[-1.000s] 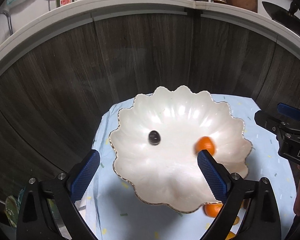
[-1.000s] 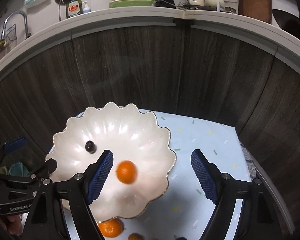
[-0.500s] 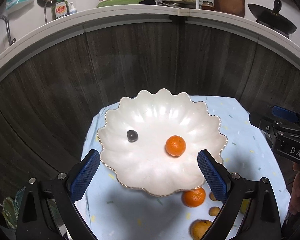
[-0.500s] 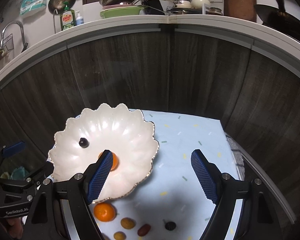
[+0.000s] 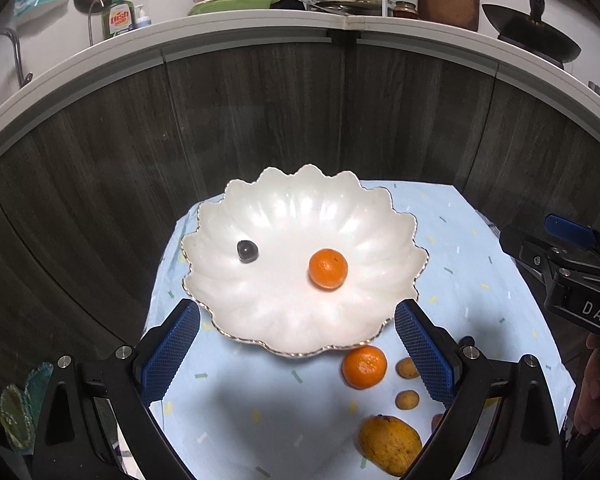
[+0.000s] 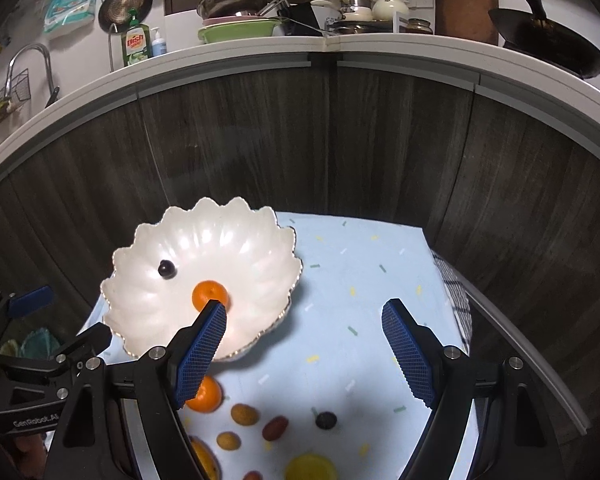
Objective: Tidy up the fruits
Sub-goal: 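Withdraw both open tools from the bowl back toward the remaining fruits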
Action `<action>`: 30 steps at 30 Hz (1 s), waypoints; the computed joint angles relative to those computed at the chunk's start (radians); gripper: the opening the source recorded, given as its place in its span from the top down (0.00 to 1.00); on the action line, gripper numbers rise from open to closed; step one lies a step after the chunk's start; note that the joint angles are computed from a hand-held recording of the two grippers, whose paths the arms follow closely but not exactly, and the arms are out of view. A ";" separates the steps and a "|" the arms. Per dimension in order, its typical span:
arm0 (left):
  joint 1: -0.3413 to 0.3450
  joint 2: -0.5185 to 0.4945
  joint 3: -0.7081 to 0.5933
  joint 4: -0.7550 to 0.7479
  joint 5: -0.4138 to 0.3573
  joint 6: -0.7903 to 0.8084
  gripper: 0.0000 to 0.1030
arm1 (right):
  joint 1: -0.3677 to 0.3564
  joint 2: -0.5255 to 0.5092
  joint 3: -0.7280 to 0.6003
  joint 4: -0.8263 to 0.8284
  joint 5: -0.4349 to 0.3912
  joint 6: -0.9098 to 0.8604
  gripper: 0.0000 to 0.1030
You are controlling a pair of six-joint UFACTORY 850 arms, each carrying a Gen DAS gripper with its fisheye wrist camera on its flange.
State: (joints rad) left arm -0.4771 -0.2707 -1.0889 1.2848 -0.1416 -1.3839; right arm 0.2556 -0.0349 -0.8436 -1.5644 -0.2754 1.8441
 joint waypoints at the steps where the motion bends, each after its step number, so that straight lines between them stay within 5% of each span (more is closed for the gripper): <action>1: -0.002 0.003 0.005 0.012 0.000 -0.012 0.03 | 0.001 0.005 0.007 0.000 -0.001 0.000 0.21; 30: -0.065 0.044 0.114 0.114 0.018 -0.096 0.03 | -0.011 0.084 0.153 0.097 0.028 -0.061 0.21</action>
